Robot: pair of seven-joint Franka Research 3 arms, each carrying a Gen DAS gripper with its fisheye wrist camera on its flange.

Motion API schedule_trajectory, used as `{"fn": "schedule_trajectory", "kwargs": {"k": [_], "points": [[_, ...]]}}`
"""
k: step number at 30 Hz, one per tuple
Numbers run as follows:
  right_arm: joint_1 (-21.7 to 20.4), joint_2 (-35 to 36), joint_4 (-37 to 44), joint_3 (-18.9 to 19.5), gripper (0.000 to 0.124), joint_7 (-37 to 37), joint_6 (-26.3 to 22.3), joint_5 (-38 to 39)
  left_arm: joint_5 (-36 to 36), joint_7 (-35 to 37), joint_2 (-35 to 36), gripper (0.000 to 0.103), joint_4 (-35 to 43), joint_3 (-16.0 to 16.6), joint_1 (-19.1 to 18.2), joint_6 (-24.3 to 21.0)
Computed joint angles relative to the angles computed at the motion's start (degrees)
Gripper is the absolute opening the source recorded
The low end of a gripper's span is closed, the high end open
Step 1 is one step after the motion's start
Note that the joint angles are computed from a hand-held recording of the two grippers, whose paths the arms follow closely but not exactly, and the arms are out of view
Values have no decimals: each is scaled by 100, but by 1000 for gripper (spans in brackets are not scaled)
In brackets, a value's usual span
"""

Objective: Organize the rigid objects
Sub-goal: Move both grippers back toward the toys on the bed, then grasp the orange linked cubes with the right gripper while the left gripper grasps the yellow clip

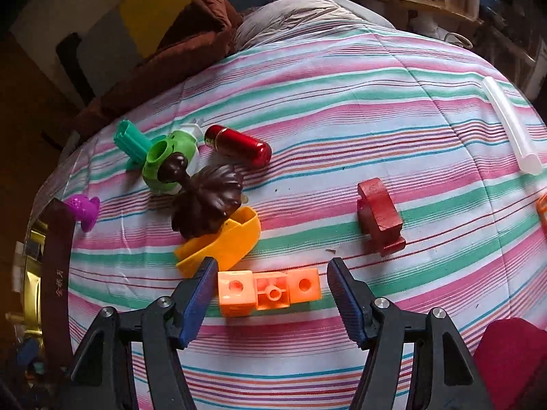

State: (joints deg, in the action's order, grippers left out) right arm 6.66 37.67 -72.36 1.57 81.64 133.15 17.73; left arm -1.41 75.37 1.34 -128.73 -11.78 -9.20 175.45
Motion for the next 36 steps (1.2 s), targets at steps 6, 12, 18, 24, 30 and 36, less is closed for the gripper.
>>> {"fn": "schedule_trajectory", "kwargs": {"k": [6, 12, 18, 24, 30, 36], "points": [[-19, 161, 230, 12, 63, 68, -276, 14, 8, 89, 373, 67, 497, -130, 75, -217], [-35, 149, 176, -22, 63, 258, -149, 99, 274, -43, 847, 67, 1115, -154, 23, -449], [-43, 24, -99, -187, 63, 965, 271, 82, 525, -156, 1539, 67, 1959, -240, 25, -735], [-116, 108, 4, -110, 63, 1132, 101, 69, 272, 208, 2775, 67, 3428, -662, 203, -1338], [-97, 168, 84, -105, 63, 1257, 83, 2, 171, 316, 3805, 65, 4801, -666, -11, -2024], [-95, 236, 207, -81, 63, 1302, 21, -9, 43, 687, 4328, 58, 5498, -822, -57, -1996]]}}
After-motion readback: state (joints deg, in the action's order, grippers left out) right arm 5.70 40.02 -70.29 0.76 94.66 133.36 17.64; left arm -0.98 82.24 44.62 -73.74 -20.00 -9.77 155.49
